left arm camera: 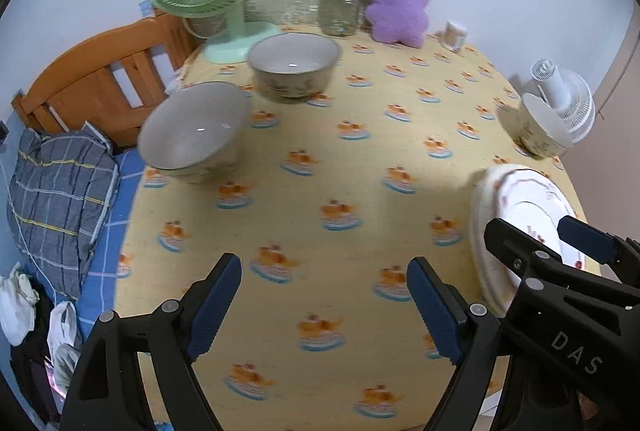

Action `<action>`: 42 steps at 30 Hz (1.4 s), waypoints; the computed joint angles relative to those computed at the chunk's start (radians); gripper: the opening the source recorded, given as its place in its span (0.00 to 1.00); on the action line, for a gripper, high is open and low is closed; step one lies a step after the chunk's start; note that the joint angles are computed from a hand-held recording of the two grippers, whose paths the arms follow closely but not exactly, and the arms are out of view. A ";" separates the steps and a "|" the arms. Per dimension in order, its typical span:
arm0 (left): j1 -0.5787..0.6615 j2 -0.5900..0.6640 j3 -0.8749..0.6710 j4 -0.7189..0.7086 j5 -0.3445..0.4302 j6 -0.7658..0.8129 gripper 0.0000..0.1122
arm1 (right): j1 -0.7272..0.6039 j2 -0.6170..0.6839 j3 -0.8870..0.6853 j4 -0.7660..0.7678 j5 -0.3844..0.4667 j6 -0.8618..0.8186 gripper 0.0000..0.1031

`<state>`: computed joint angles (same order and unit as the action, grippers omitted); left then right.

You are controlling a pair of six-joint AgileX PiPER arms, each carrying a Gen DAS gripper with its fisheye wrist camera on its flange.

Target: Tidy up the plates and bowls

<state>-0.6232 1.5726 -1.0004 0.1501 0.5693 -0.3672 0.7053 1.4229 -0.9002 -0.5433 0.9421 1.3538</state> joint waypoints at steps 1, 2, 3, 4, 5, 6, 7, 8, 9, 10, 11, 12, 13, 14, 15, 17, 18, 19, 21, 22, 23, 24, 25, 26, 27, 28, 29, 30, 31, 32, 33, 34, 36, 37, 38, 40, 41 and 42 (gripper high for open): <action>0.028 -0.002 0.001 -0.022 -0.001 0.042 0.77 | 0.019 0.033 -0.034 -0.007 0.012 0.015 0.79; 0.054 -0.005 0.003 -0.047 -0.003 0.087 0.77 | 0.030 0.055 -0.058 -0.009 0.020 0.022 0.79; 0.084 -0.006 0.002 -0.075 -0.007 0.136 0.77 | 0.038 0.078 -0.083 -0.008 0.024 0.025 0.79; 0.102 -0.007 0.002 -0.091 -0.011 0.162 0.77 | 0.047 0.105 -0.116 -0.005 0.036 0.035 0.79; 0.135 -0.005 -0.003 -0.121 -0.016 0.208 0.76 | 0.053 0.125 -0.141 -0.004 0.045 0.046 0.79; 0.156 0.000 -0.010 -0.140 -0.019 0.240 0.76 | 0.057 0.146 -0.167 -0.007 0.048 0.054 0.79; 0.184 0.010 -0.023 -0.156 -0.021 0.278 0.76 | 0.059 0.171 -0.196 -0.013 0.047 0.058 0.79; 0.205 0.018 -0.036 -0.162 -0.022 0.300 0.75 | 0.058 0.193 -0.222 -0.014 0.047 0.056 0.79; 0.226 0.027 -0.049 -0.169 -0.022 0.321 0.75 | 0.055 0.216 -0.250 -0.013 0.045 0.050 0.79; 0.246 0.039 -0.066 -0.180 -0.024 0.346 0.74 | 0.050 0.240 -0.280 -0.013 0.039 0.045 0.79; 0.262 0.046 -0.075 -0.194 -0.029 0.372 0.73 | 0.046 0.257 -0.302 -0.014 0.032 0.040 0.79; 0.276 0.055 -0.088 -0.199 -0.038 0.390 0.73 | 0.040 0.272 -0.320 -0.017 0.020 0.038 0.79; 0.285 0.066 -0.101 -0.190 -0.047 0.393 0.73 | 0.033 0.293 -0.346 -0.023 0.007 0.034 0.79; 0.294 0.080 -0.117 -0.178 -0.056 0.396 0.73 | 0.027 0.311 -0.370 -0.028 0.001 0.028 0.79; 0.304 0.093 -0.132 -0.173 -0.066 0.405 0.72 | 0.024 0.327 -0.392 -0.032 0.000 0.021 0.79; 0.325 0.127 -0.175 -0.162 -0.068 0.413 0.70 | 0.020 0.372 -0.451 -0.054 0.003 0.009 0.79; 0.333 0.141 -0.192 -0.163 -0.066 0.416 0.69 | 0.015 0.391 -0.476 -0.060 0.002 -0.002 0.79; 0.343 0.158 -0.214 -0.162 -0.063 0.415 0.69 | 0.009 0.411 -0.504 -0.067 -0.002 -0.012 0.79; 0.367 0.198 -0.257 -0.172 -0.060 0.422 0.67 | -0.001 0.456 -0.567 -0.071 0.006 -0.035 0.79; 0.373 0.210 -0.269 -0.179 -0.061 0.431 0.67 | -0.005 0.482 -0.601 -0.074 0.008 -0.044 0.79; 0.383 0.231 -0.289 -0.182 -0.066 0.444 0.66 | -0.010 0.506 -0.633 -0.074 0.009 -0.052 0.79; 0.389 0.245 -0.301 -0.174 -0.069 0.445 0.64 | -0.012 0.526 -0.659 -0.073 0.009 -0.057 0.79; 0.394 0.269 -0.323 -0.155 -0.070 0.440 0.64 | -0.016 0.550 -0.688 -0.071 0.007 -0.064 0.78; 0.396 0.284 -0.336 -0.146 -0.068 0.438 0.62 | -0.022 0.578 -0.721 -0.065 0.009 -0.075 0.78; 0.402 0.305 -0.356 -0.149 -0.066 0.451 0.57 | -0.026 0.599 -0.745 -0.061 0.012 -0.086 0.76; 0.407 0.323 -0.373 -0.159 -0.065 0.469 0.56 | -0.031 0.631 -0.783 -0.052 0.016 -0.103 0.73; 0.413 0.346 -0.393 -0.158 -0.064 0.473 0.54 | -0.038 0.654 -0.810 -0.039 0.014 -0.120 0.72; 0.415 0.361 -0.405 -0.149 -0.066 0.467 0.54 | -0.043 0.669 -0.825 -0.028 0.006 -0.130 0.70; 0.420 0.383 -0.424 -0.138 -0.066 0.454 0.53 | -0.049 0.694 -0.854 -0.017 0.005 -0.143 0.69; 0.422 0.395 -0.434 -0.134 -0.067 0.445 0.50 | -0.053 0.716 -0.881 -0.010 0.009 -0.154 0.68; 0.427 0.411 -0.447 -0.149 -0.068 0.456 0.48 | -0.055 0.732 -0.901 -0.006 0.010 -0.162 0.65; 0.431 0.428 -0.463 -0.169 -0.063 0.477 0.48 | -0.058 0.752 -0.927 -0.001 0.014 -0.173 0.62; 0.436 0.459 -0.494 -0.185 -0.052 0.499 0.44 | -0.063 0.791 -0.980 0.016 0.023 -0.200 0.56; 0.437 0.470 -0.507 -0.191 -0.044 0.505 0.43 | -0.068 0.812 -1.005 0.030 0.024 -0.213 0.53; 0.441 0.486 -0.524 -0.213 -0.036 0.528 0.38 | -0.071 0.829 -1.027 0.041 0.025 -0.221 0.53; 0.442 0.506 -0.545 -0.228 -0.030 0.544 0.33 | -0.079 0.863 -1.070 0.060 0.025 -0.241 0.49; 0.443 0.516 -0.556 -0.238 -0.026 0.555 0.29 | -0.082 0.876 -1.085 0.065 0.025 -0.250 0.47; 0.446 0.525 -0.566 -0.250 -0.021 0.568 0.26 | -0.084 0.888 -1.102 0.070 0.027 -0.260 0.44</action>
